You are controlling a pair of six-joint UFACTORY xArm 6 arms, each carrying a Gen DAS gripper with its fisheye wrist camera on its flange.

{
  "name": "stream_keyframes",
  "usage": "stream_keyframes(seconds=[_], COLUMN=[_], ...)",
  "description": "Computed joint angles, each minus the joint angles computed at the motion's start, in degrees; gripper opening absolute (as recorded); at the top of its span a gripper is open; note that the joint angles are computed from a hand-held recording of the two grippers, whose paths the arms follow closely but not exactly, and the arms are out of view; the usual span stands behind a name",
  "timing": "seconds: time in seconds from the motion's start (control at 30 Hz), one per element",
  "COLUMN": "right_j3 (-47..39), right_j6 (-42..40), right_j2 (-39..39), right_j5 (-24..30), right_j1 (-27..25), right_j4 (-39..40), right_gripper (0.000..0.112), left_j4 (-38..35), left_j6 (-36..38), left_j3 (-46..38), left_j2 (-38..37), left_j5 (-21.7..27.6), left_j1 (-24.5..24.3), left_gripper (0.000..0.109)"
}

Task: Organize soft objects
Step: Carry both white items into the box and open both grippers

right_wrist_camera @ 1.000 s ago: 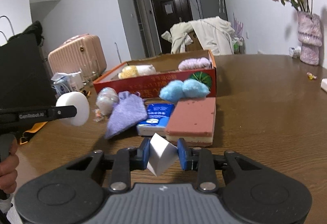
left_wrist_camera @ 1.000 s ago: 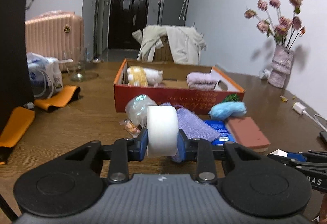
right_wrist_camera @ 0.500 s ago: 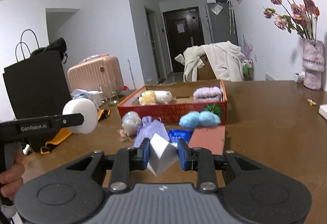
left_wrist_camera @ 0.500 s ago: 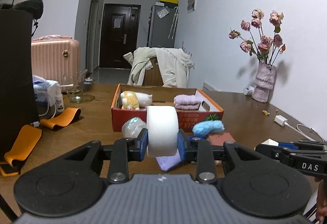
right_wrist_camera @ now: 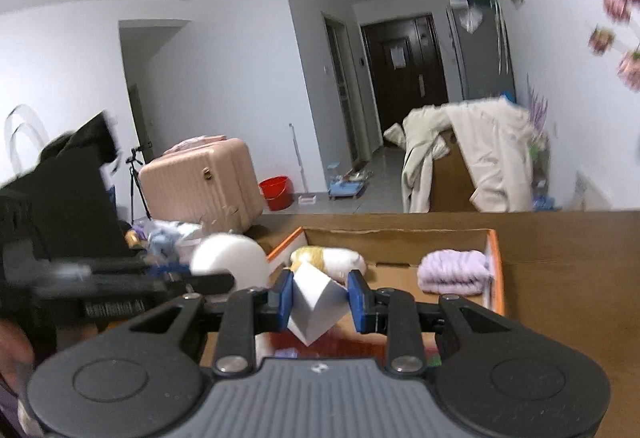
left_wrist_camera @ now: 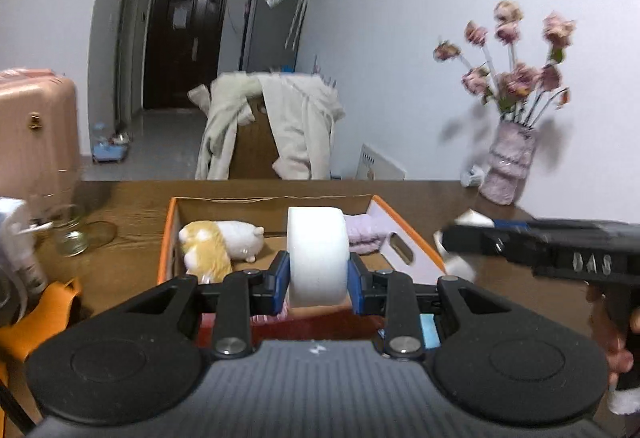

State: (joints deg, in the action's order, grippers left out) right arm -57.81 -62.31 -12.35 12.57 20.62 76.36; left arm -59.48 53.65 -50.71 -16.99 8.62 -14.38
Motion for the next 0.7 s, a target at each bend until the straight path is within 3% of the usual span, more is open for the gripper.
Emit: stream_keyframes(seconds=[0.17, 0.27, 0.37, 0.5, 0.53, 0.6, 0.7], right_j3=[-21.8, -34.4, -44.1, -53.5, -54.9, -55.9, -55.8], right_j6=[19.6, 29.0, 39.4, 45.5, 46.6, 47.0, 46.1], right_j2=[21.4, 32.4, 41.3, 49.6, 50.9, 52.1, 52.2], right_j5=[7.6, 12.9, 14.0, 17.6, 18.2, 18.2, 18.2], right_j1=[-4.6, -6.7, -7.4, -8.5, -8.7, -8.8, -8.9], right_j4=[-19.0, -25.0, -33.9, -36.8, -37.0, -35.9, -34.9], right_gripper=[0.029, 0.030, 0.032, 0.034, 0.035, 0.050, 0.054], left_j4=[9.3, 14.6, 15.7, 22.6, 23.5, 24.0, 24.2], left_j6=[-8.8, -16.2, -17.1, -24.1, -24.8, -24.9, -24.8], left_j3=[-17.5, -30.2, -39.5, -48.5, -49.4, -49.7, -49.0], left_j2=[17.6, 28.7, 37.1, 45.3, 46.2, 47.1, 46.6], left_j5=[6.5, 11.6, 13.8, 17.5, 17.3, 16.2, 16.3], left_j1=[3.2, 4.9, 5.4, 5.7, 5.7, 5.6, 6.0], left_gripper=[0.030, 0.030, 0.031, 0.035, 0.046, 0.050, 0.062])
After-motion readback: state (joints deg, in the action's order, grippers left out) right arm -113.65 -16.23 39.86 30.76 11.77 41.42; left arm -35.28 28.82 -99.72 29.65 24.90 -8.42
